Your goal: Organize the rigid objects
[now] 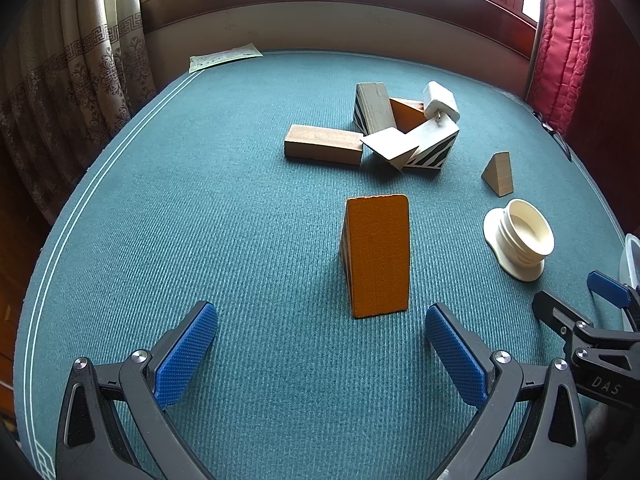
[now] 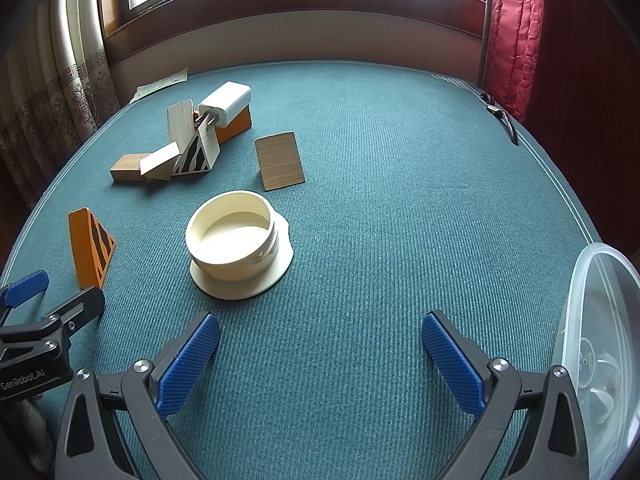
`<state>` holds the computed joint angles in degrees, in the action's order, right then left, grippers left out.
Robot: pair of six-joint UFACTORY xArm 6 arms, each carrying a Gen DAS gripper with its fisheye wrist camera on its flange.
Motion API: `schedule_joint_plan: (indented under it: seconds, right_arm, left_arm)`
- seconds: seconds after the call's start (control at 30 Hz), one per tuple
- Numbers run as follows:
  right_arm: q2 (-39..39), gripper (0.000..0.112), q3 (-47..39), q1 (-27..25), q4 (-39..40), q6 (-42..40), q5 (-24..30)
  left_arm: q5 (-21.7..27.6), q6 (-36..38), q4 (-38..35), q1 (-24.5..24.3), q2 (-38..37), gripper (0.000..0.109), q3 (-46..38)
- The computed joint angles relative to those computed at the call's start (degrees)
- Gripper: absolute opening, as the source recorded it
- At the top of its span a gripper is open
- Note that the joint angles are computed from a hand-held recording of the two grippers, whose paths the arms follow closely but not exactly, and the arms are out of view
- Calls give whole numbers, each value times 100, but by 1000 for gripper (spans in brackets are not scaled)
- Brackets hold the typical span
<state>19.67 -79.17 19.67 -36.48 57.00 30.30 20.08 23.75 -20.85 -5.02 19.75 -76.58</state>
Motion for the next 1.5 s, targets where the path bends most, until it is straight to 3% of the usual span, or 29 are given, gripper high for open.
schedule_joint_plan:
  seconds: [0.3, 0.5, 0.7, 1.03, 1.33, 1.5]
  right_arm:
    - [-58, 103, 144, -80, 260, -242, -392]
    - [-33, 101, 86, -122, 926, -657, -650]
    - [226, 88, -341, -82, 975, -856, -723]
    - [716, 55, -947, -32, 1100, -1212, -637]
    - [544, 55, -666, -96, 631, -692, -797]
    - [397, 55, -452, -135, 486, -474, -882]
  left_arm:
    - [194, 290, -350, 108, 99, 103, -238]
    - [-6, 358, -455, 123, 50, 103, -136]
    - [-84, 415, -506, 142, 34, 103, -107]
    - [-178, 155, -232, 165, 54, 103, -134]
    - [-240, -124, 92, 39, 102, 102, -251]
    - [-132, -736, 706, -44, 316, 89, -519]
